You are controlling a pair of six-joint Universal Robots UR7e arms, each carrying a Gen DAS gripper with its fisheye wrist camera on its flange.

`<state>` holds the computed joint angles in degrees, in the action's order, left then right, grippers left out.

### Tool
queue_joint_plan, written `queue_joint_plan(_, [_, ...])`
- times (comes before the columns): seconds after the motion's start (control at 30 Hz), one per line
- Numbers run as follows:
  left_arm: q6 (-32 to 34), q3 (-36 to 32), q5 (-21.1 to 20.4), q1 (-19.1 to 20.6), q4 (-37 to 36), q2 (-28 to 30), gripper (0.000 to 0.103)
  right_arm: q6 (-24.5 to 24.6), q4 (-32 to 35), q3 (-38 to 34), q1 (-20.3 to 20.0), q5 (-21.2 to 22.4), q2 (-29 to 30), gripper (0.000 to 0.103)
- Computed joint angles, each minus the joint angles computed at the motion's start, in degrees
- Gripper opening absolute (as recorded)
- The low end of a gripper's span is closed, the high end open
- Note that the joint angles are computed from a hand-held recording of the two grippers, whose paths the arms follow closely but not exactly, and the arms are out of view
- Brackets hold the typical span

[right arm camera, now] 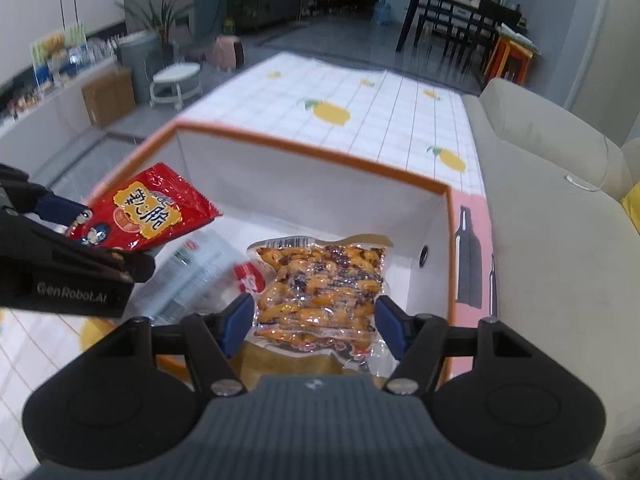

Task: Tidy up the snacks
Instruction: 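Lower both packs into the box and open both tools, then move both tools back over the remaining snack pile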

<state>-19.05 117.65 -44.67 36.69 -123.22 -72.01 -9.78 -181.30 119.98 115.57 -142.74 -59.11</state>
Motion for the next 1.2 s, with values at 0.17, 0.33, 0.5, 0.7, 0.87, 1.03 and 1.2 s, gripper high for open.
queue_joint_plan(0.17, [-0.6, -1.4, 1.1, 1.3, 2.6, 2.4, 0.078, 1.5, 4.6, -1.8, -1.9, -0.5, 1.8, 0.064])
queue_joint_plan(0.33, [-1.2, -3.6, 0.0, 2.2, 8.7, 4.6, 0.078, 5.9, 9.3, -2.8, -2.9, -0.6, 2.2, 0.064])
queue_joint_plan(0.5, [-1.0, -3.8, -0.8, 2.3, 9.1, 4.7, 0.078, 8.7, 13.3, -4.0, -3.9, 0.4, 2.3, 0.065])
queue_joint_plan(0.7, [-1.7, -3.8, 0.1, 2.1, 9.3, 5.0, 0.081, 13.2, 18.0, -4.8, -4.1, 0.5, 1.8, 0.064])
queue_joint_plan(0.87, [-1.9, -3.5, 0.7, 2.0, 8.3, 4.6, 0.086, 12.1, 18.1, -5.2, -3.6, -0.3, 1.9, 0.072])
queue_joint_plan(1.03, [-3.4, -3.0, 1.5, 1.7, 7.3, 3.1, 0.089, 10.5, 15.1, -5.1, -2.7, -1.6, 1.9, 0.084])
queue_joint_plan(1.2, [-3.8, -1.5, 2.3, 0.2, 4.5, 1.0, 0.089, 8.8, 11.8, -4.7, -1.4, -2.6, 1.7, 0.085])
